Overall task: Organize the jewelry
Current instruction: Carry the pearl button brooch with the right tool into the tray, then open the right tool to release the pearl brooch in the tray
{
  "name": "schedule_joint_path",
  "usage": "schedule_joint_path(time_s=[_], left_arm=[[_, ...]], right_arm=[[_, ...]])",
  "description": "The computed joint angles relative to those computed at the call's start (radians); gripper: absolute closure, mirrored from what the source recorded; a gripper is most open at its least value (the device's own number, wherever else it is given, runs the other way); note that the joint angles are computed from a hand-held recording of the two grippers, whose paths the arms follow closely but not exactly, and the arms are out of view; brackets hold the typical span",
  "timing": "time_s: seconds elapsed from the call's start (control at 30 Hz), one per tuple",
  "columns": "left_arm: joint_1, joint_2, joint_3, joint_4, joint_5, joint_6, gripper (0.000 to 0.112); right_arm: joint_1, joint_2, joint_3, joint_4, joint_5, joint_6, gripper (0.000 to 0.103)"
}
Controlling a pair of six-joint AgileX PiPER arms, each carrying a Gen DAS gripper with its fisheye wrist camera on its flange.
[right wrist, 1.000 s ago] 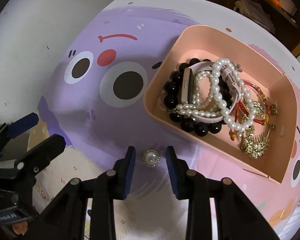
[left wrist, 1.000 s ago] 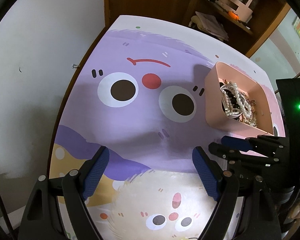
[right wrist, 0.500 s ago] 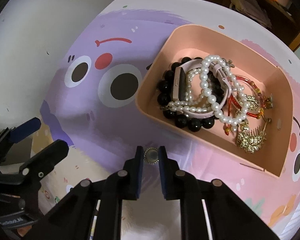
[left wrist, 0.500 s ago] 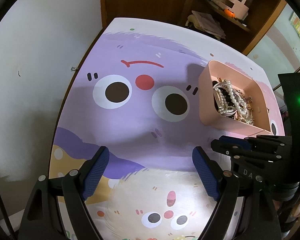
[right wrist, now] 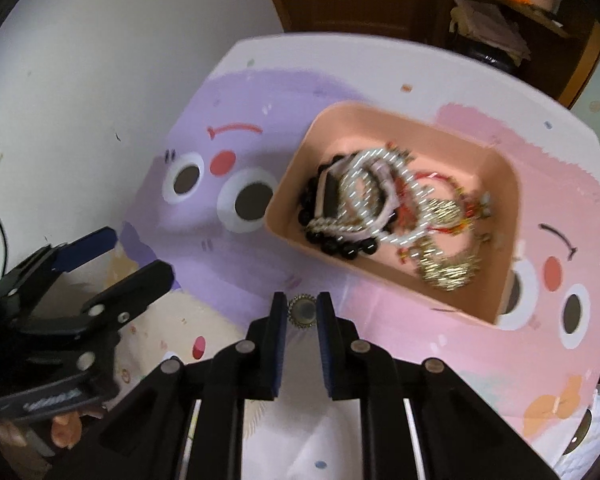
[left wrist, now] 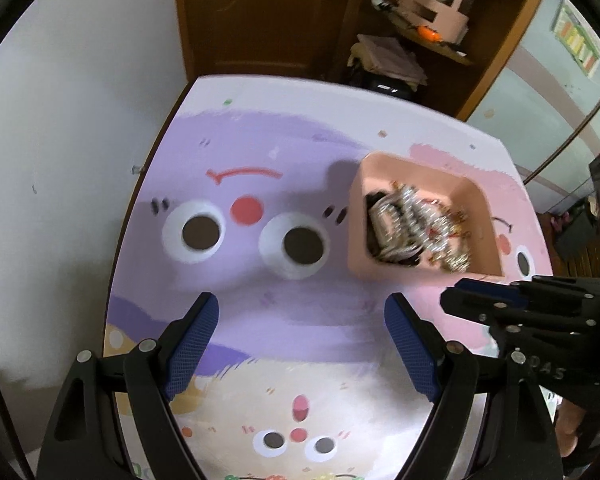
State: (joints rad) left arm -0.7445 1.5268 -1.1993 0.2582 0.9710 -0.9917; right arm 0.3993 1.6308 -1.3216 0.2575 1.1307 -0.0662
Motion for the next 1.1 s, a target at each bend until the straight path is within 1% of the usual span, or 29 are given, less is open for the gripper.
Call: schedule_joint_path(time_s=[0.13,0.23,0.37,0.57,0.7,0.83,1.0,1.1], left_arm=[[-0.018,0.068,-0.141,0.020,0.053,0.035,0.029],[-0.025,0.135,-0.245,0.026,0.081,0.063,0.029],[-0.023,0.229,-0.367,0.018,0.103,0.097,0.029],[-0.008,0.338,-0.488,-0.005,0.120,0.132,0.029],[-0.008,0.368,-0.505,-0.016,0.120,0.137,0.029],[-0.007,0.382,-0.507,-0.030,0.124,0.149,0.029],[0.003,0.381,-0.495,-0.051,0.119,0.147,0.028],[0.006,0.381,-0.491,-0.063,0.114,0.149,0.028]], right_arm=[[-0.069,-0.037,-0.043,-0.003,0.041,-0.024,0.088],[-0.128,-0.025,-0.078,-0.008,0.051,-0.036,0.088],[-0.182,0.019,-0.097,-0.012,0.036,-0.033,0.088],[-0.229,0.097,-0.119,-0.011,0.001,-0.025,0.088],[-0.254,0.122,-0.125,0.007,-0.027,-0.006,0.088],[-0.276,0.141,-0.125,0.041,-0.026,-0.015,0.088],[-0.293,0.130,-0.102,0.064,-0.050,-0.023,0.087],[-0.305,0.130,-0.099,0.085,-0.055,-0.030,0.081]])
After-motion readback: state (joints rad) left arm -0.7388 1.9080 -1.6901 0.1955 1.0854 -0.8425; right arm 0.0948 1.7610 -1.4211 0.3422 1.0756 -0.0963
